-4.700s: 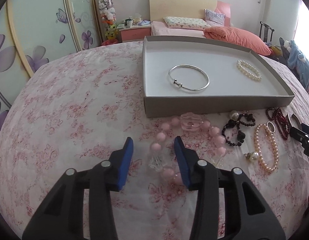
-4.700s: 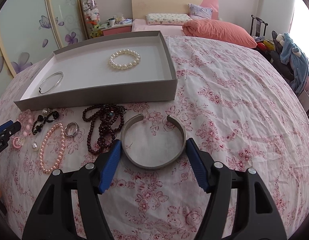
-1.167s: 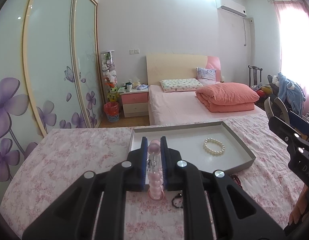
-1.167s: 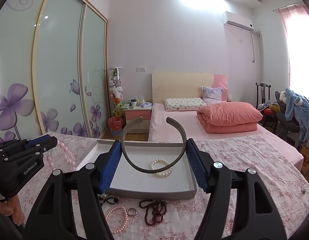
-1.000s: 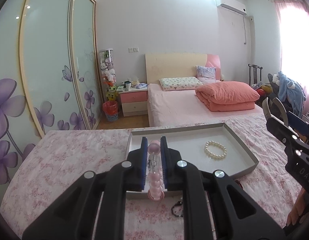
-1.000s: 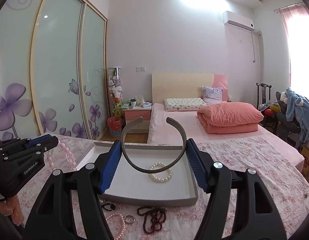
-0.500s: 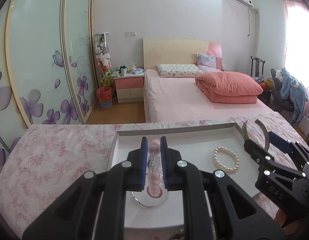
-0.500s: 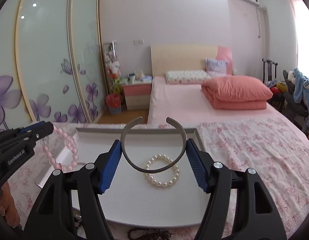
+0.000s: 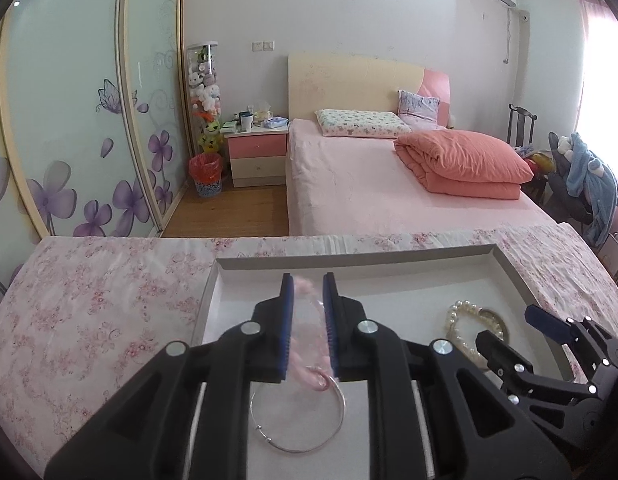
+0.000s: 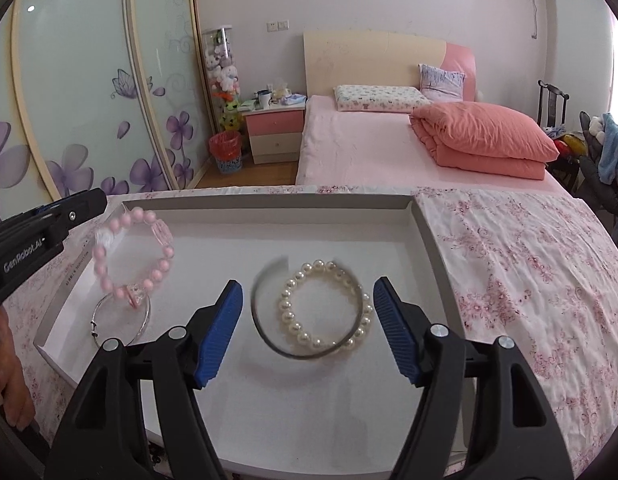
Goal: Organize jewelry
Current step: 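Lower the pink bracelet into the tray with the left tool while the right tool places the cuff, then grasp the dark red bead necklace with the right tool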
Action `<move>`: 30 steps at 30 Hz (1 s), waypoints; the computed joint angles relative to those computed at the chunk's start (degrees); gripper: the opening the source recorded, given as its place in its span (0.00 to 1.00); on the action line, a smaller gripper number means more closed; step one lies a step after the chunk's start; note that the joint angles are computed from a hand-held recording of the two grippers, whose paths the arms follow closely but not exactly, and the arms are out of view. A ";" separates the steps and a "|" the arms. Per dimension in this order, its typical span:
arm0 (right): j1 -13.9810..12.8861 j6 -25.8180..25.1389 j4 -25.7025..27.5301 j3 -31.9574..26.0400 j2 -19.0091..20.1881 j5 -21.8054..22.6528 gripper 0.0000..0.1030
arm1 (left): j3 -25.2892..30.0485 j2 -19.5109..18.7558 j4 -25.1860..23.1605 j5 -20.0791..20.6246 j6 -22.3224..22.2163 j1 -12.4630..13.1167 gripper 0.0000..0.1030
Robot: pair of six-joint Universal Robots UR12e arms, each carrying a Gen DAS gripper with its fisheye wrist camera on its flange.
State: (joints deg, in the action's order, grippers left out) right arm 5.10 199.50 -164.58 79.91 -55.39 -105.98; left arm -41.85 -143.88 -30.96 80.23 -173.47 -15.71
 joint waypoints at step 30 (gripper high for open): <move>1.16 0.06 1.28 13.17 -9.09 0.56 0.56 | -32.18 18.35 13.03 -1.50 0.01 5.08 0.45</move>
State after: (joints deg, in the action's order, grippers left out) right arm 6.27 199.55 -163.30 93.08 -64.48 -105.41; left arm -74.04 -125.53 -17.93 78.73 -173.45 -10.63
